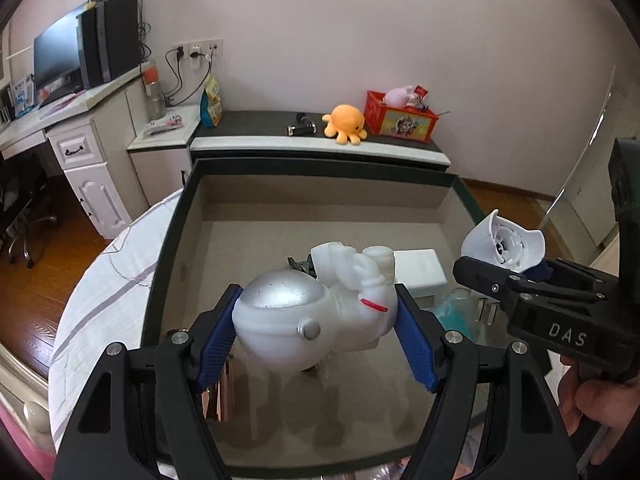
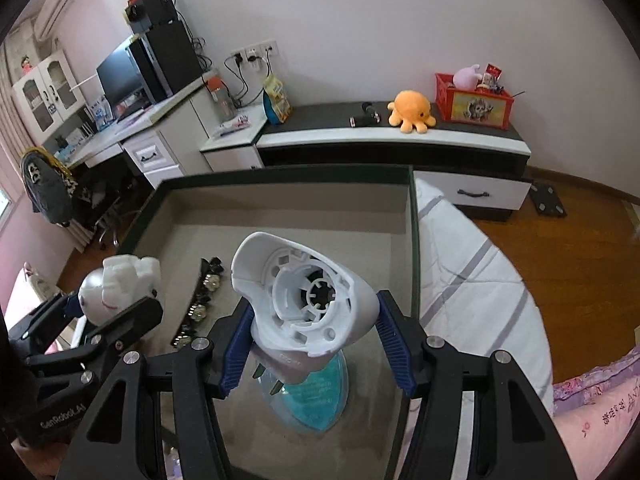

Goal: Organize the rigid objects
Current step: 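Carry astronaut figure over box with left tool while right tool carries dryer device, then open both tools to release the items into the box and withdraw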

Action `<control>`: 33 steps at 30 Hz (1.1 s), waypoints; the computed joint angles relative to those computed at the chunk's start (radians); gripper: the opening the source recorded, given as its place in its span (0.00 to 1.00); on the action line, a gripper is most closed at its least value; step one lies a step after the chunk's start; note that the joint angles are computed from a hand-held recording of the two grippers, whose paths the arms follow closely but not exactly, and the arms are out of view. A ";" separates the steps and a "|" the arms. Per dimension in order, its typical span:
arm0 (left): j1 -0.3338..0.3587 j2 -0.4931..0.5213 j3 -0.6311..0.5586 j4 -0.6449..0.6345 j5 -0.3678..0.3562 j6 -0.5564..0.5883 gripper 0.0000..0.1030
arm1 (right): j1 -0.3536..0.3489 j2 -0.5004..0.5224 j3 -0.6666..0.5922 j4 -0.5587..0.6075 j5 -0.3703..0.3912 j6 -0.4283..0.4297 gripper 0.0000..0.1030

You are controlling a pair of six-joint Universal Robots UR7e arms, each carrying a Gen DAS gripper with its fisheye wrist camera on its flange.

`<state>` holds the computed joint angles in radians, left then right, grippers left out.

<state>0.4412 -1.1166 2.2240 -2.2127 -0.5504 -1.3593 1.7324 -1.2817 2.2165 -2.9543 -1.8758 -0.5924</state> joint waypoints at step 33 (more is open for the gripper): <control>-0.475 -0.032 -0.151 0.956 -0.110 -0.818 1.00 | 0.018 -0.554 0.335 -0.038 0.157 -0.020 1.00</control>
<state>-0.0343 -1.1482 2.0732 -1.2563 -0.6605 -2.1771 1.7502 -1.8356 2.5515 -2.9925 -1.7191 -0.6124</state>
